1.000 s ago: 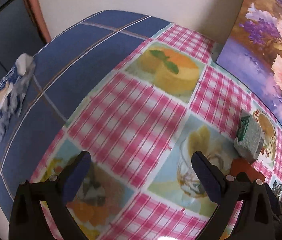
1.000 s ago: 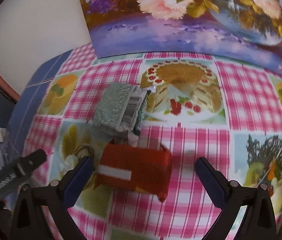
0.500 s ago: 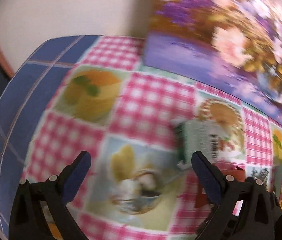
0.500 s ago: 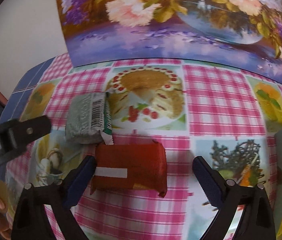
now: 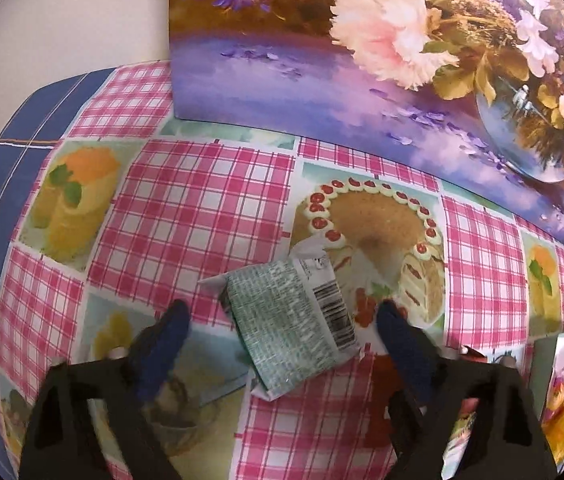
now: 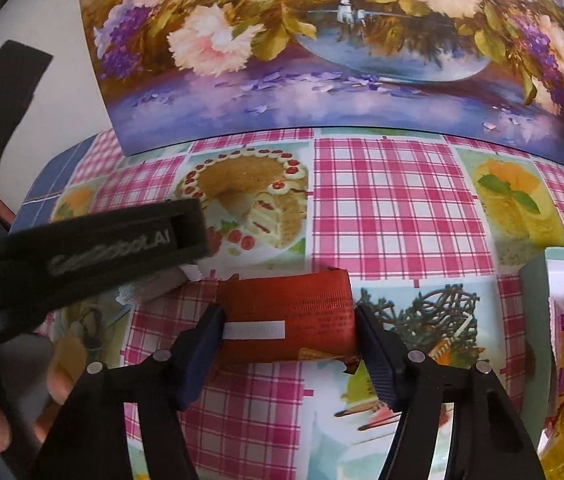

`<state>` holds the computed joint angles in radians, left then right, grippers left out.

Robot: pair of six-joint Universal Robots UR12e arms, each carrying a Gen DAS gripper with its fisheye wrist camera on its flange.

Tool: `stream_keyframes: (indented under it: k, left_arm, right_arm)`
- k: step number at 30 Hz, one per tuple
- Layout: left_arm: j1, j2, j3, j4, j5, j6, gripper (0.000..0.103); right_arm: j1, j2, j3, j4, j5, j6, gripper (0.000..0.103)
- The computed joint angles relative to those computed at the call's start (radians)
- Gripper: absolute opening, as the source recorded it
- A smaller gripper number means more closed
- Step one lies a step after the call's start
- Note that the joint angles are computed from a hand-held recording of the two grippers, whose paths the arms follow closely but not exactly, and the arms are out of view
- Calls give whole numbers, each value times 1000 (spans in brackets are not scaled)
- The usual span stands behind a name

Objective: Organize snacks
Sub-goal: 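Grasp green-wrapped pack with left tool while right tool grasps red box, then carry the green-wrapped pack and red box over the tray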

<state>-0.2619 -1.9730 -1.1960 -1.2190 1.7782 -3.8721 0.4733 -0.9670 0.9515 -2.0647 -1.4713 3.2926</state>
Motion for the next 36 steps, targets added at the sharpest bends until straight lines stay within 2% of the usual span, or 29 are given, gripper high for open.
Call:
stream_keyframes:
  k: [2,6,12,18,24,36]
  left_arm:
    - [-1,-6,9,-17,12,-8,67]
    - [-7,-4,3,-19,39,-11,59]
    - [-31,11,8,-77,75,-70,58]
    - [-61,45,3,-105,89,-181,58]
    - [-95,65,18,-132,120,-254,58]
    - [-151,98,12,-109,173,-328,58]
  right_arm:
    - [-5,-10,15,-9,4,-2,66]
    - [-2,-3,5,-5,-1,13,64]
    - [-9,-24,26,13,16,19,62]
    - [-20,-59,60,11,43,41,62]
    - [-31,-100,85,6,56,64,62]
    - [-60,-190,156,-35,51,113,62]
